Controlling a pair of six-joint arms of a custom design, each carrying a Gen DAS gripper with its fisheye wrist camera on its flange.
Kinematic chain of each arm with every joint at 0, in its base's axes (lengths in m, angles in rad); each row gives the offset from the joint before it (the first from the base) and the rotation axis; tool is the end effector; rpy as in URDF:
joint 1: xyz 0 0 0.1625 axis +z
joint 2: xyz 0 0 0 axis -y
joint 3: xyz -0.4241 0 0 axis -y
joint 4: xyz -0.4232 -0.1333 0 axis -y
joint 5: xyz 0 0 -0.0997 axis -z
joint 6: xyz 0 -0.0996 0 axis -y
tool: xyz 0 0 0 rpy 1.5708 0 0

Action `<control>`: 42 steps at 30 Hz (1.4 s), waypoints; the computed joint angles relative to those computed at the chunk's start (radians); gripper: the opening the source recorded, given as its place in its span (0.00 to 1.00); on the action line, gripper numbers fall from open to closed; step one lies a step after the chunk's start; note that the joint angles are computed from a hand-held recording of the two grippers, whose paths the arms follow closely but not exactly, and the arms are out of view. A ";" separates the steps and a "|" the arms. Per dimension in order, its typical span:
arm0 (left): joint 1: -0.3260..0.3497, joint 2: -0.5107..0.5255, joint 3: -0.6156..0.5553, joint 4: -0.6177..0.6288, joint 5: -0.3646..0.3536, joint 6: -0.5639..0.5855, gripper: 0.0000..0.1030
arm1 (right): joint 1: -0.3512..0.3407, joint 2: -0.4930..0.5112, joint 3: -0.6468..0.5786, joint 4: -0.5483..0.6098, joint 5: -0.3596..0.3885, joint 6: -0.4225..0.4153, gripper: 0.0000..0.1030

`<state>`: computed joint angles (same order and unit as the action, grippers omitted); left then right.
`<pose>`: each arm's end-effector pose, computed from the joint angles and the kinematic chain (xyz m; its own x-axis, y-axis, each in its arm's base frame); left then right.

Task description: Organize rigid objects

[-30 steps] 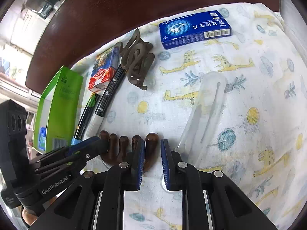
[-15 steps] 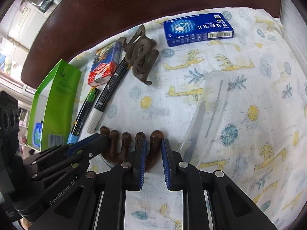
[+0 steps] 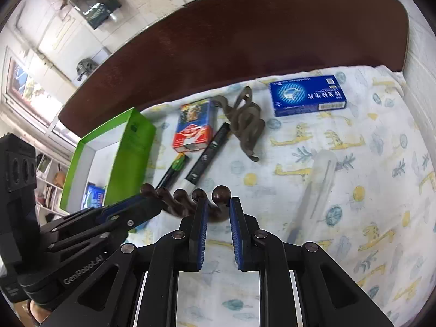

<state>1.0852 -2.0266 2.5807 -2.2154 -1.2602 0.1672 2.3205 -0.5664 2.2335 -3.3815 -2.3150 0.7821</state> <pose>0.0136 -0.3250 0.2352 -0.7657 0.5607 -0.3152 0.6006 0.7986 -0.0385 0.3387 -0.2672 -0.0894 -0.9041 0.2052 0.3748 -0.0524 0.8172 -0.5740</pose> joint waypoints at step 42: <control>0.056 0.246 -0.037 -0.136 0.085 -0.083 0.13 | -0.207 0.129 0.003 -0.293 0.210 -0.071 0.43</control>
<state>1.1409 -1.7806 2.5433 -2.3509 -1.1751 0.0842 2.1139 -0.4377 2.2365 -3.6744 -2.1054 0.7110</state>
